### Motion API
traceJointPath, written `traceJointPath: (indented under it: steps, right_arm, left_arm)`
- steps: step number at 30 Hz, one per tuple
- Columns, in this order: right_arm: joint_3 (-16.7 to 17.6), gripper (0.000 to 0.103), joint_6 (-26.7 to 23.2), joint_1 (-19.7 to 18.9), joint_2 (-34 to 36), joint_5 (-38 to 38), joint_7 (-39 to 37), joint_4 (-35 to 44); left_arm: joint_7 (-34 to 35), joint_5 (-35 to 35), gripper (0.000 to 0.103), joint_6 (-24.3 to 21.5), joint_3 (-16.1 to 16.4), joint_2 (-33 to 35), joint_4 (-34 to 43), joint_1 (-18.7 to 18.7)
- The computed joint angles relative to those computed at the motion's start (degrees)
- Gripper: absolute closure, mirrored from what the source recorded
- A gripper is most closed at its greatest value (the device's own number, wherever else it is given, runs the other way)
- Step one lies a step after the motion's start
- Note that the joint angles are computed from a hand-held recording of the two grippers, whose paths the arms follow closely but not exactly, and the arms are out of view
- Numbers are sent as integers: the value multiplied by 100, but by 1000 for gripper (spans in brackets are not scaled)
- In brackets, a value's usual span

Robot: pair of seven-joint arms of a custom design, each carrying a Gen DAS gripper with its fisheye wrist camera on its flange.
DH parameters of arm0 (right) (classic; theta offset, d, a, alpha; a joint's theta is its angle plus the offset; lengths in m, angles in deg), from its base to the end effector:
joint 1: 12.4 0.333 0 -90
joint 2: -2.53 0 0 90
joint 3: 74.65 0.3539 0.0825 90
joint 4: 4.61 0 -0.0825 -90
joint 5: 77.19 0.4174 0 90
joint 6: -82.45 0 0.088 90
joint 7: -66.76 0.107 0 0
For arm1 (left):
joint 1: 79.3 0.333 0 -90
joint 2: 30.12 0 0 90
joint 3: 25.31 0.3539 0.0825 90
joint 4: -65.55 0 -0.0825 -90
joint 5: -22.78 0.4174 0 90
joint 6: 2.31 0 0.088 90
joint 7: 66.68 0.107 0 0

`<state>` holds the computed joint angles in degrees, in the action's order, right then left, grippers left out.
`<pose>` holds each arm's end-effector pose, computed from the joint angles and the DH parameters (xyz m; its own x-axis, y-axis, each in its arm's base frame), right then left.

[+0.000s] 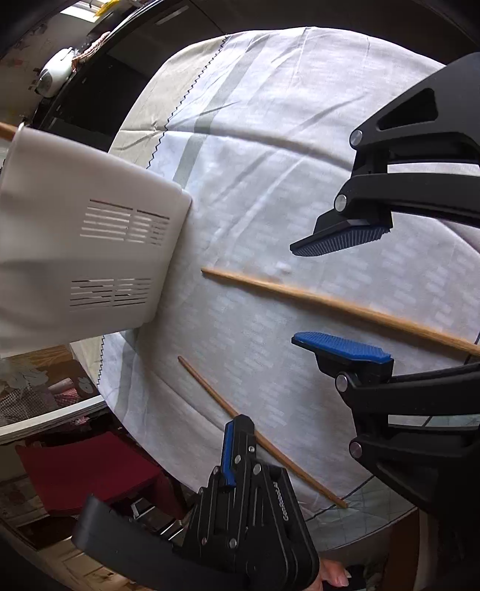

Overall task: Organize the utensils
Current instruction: 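Close the left tool on a chopstick while the right tool grasps the last chopstick, then lift both chopsticks upright and lower them into the white basket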

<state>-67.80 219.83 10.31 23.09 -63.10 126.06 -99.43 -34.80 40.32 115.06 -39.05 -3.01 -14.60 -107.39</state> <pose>0.6443 0.3547 0.4667 0.7808 -0.6230 -0.0460 -0.5776 -0.6919 -0.4331 0.6021 -0.4686 0.4841 0.1962 -0.9790 0.0562 -0.9461 -0.2040 -0.2515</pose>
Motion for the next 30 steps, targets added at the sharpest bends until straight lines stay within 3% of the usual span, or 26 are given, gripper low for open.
traceJointPath:
  steps: [7, 12, 14, 16, 18, 23, 30]
  right_arm:
    - [-184, 62, -146, 315, 398, -642, 717, 462]
    - [-163, 65, -298, 320, 555, -712, 874, 672]
    - [-156, 71, -348, 306, 587, -712, 883, 739]
    - [-178, 89, -406, 290, 611, -742, 902, 807]
    - [-165, 94, -432, 260, 618, -732, 846, 831]
    - [-144, 96, -535, 207, 654, -657, 788, 911]
    - [-70, 96, -351, -39, 323, -236, 553, 578]
  left_arm:
    - [-50, -13, 97, 258, -39, -309, -484, 82]
    - [-50, -58, 96, 406, -60, -405, -647, 143]
    - [-67, -46, 96, 380, -62, -366, -599, 131]
    - [-68, -61, 96, 354, -62, -318, -531, 129]
    - [-71, -125, 96, 350, -68, -303, -507, 152]
    - [-88, -327, 82, 358, -68, -185, -324, 209]
    - [104, -267, 81, 33, -21, 147, 219, 146]
